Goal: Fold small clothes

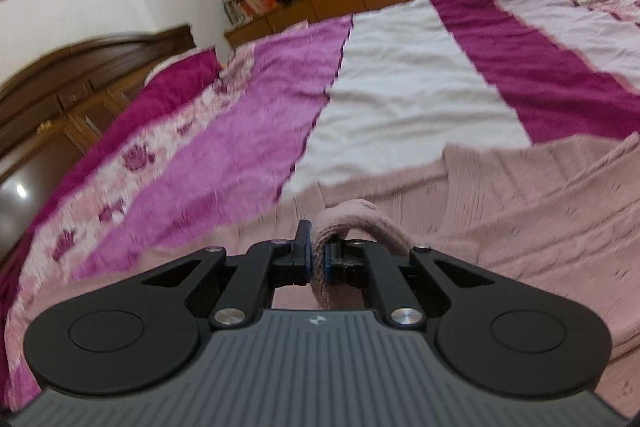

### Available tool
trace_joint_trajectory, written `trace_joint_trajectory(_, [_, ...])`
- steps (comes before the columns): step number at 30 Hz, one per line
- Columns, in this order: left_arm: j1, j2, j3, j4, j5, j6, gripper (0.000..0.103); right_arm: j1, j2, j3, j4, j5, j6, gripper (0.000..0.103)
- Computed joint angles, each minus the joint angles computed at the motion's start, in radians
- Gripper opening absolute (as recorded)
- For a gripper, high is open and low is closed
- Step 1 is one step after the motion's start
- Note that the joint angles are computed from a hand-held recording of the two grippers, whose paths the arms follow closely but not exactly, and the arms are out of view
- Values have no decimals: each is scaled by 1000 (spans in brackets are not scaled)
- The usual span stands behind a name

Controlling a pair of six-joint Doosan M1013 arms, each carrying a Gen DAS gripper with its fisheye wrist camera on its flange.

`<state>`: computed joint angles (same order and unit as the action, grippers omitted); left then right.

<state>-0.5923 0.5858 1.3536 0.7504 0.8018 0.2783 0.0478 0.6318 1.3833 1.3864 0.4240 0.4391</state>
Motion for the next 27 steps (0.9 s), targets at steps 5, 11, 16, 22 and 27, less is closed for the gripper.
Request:
trace_joint_trajectory(5, [1,0,1,-6,-6,3,103,0,23,-26,-195,66,185,19])
trace_joint_trajectory(11, [1,1,0,-10,-7,6,103,-12,16,1,-189,124,200,60])
trace_joint_trajectory(16, [1,-1,0,-12,-18,24,103,-31,-11,33,-174,165,197,61])
trace_joint_trajectory(22, [-4,1,-14,4,-47,65,103,-71,-72,100,-115,170,110,62])
trace_joint_trajectory(27, [-10,18,-50,2,-64,132,103,-101,-123,160,-69,87,37,62])
